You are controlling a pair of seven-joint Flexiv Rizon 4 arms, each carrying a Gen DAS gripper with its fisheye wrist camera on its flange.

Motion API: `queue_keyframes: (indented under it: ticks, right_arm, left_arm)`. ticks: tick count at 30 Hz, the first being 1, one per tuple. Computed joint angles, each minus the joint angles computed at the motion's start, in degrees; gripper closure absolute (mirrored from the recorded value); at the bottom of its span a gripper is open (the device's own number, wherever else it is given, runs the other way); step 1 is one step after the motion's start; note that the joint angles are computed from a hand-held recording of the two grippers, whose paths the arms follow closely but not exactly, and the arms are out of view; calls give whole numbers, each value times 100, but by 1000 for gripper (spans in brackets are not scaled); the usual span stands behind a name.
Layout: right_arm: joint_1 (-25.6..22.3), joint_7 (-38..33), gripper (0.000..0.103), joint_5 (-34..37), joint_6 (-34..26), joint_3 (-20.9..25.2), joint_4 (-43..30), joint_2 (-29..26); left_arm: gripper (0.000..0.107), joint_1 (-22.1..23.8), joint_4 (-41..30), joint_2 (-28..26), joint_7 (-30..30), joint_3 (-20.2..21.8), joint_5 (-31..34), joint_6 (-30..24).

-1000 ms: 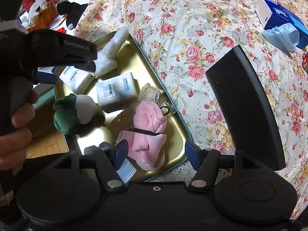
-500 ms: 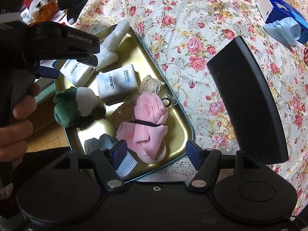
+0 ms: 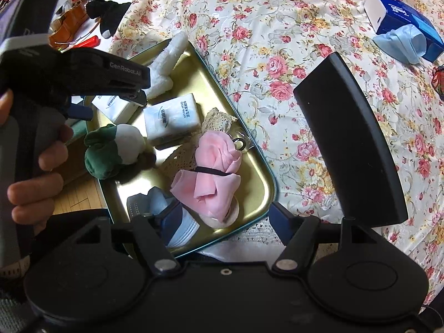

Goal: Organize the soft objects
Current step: 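Move both open grippers from the tray toward the blue mask and knitted pouch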

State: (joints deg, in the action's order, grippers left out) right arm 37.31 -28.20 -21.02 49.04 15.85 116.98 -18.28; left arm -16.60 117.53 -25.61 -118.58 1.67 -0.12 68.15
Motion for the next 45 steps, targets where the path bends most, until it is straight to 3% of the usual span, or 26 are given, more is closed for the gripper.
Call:
queue_keyframes:
  ticks: [5, 16, 21, 28, 40, 45]
  right_arm:
    - [22, 57, 35, 0, -63, 35, 67, 116]
    - [21, 94, 34, 46, -67, 100, 190, 276]
    - [-8, 104, 34, 134, -11, 178, 387, 475]
    - [-99, 87, 34, 301, 95, 258, 717, 770]
    - [-338, -173, 32, 364, 77, 364, 1473, 1579]
    - [-522, -258, 32, 364, -87, 348, 1790, 1962]
  left_arm:
    - [32, 175, 166, 16, 224, -207, -276, 102]
    - [32, 25, 131, -72, 423, -152, -158, 146]
    - [29, -293, -38, -136, 202, 108, 237, 16]
    - [27, -319, 60, -97, 144, 78, 360, 233]
    - [27, -586, 343, 326, -473, 96, 649, -87]
    - [27, -702, 258, 532, -696, -9, 888, -523]
